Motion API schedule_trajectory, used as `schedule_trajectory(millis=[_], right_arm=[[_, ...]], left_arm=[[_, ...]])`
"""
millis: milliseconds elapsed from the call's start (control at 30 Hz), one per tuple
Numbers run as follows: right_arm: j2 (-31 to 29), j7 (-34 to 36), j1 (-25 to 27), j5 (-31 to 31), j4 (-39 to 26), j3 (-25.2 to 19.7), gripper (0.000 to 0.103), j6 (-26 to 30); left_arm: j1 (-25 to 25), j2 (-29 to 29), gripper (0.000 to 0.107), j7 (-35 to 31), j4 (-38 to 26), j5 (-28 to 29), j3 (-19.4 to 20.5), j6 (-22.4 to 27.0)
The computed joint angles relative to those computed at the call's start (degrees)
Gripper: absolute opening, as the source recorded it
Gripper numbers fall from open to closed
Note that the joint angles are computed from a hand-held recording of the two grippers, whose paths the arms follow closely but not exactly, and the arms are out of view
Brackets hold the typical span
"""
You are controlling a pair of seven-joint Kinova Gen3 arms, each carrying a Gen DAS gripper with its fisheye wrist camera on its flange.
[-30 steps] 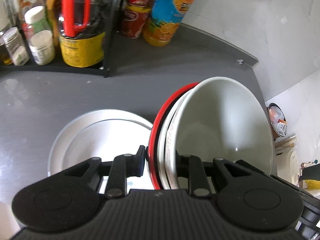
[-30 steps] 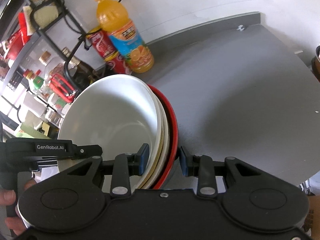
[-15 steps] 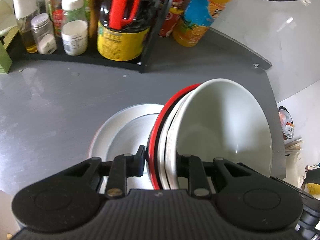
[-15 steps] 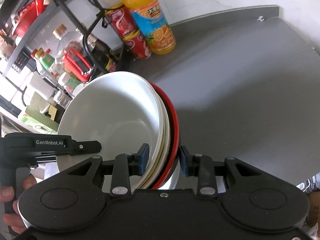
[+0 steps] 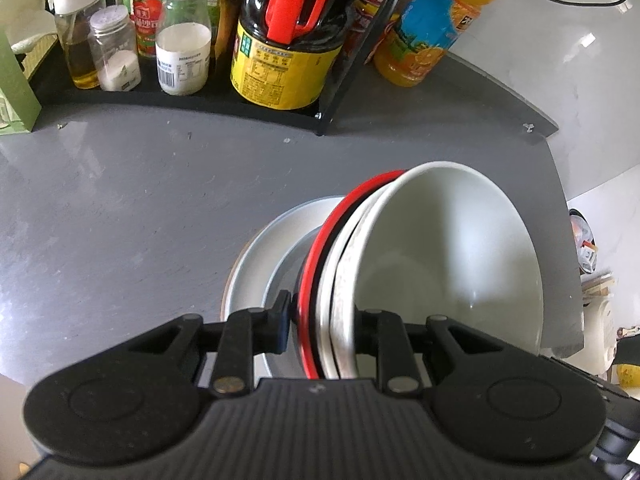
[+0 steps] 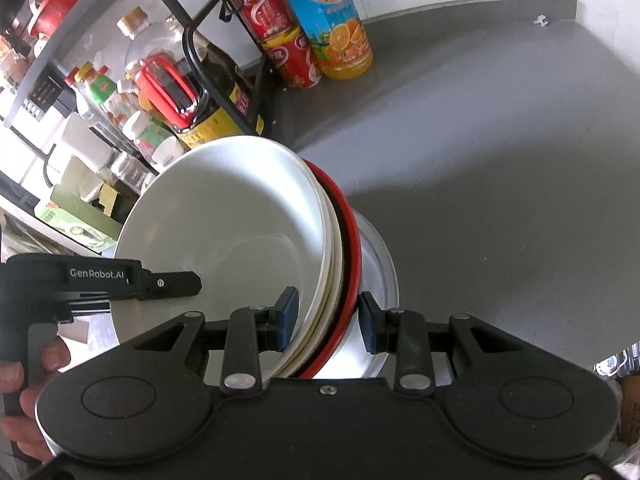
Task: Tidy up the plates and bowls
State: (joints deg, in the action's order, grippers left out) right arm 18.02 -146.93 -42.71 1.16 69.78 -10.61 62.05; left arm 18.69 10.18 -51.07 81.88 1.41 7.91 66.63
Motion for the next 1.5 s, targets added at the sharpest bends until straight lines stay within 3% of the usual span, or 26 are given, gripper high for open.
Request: schedule_trajectory(millis=[500,667,767,1133,1500], right_arm=[[-0.3,-1.6,-0.5,0.4,2.6,-0.1,0.035,-2.9],[-0.4,-0.5,0.1,-0.6,3.0,-0.6,0.047,-4.5],[-0.8,-0.6,0.3,-0.8,3.6,-0.4,0.049,-5.2],[1.4,-4.3,-2.6,3.5,-1.7,0.8,0.069,1.4],[2.3,-13.9,-7.8,9.6,-5.5,2.4,0.087,6.7]], left_arm=[[-1.7,1.3,0.022,-3.5,1.2,2.4,-0.4,-0.7],[-1.2,2.9,0.024,-4.9,-0.6,1.6,-0.3,1.6],[-2.2,3.0,0.025,-6.1,-0.6,3.2,-0.5,1.8],[-2.6,1.5,0.054,-7.0,-1.0,1.8,-0.9,1.7],[-3.9,-0.5,0.075,-15.9,1.2,2.5,-0.4,-1.8]])
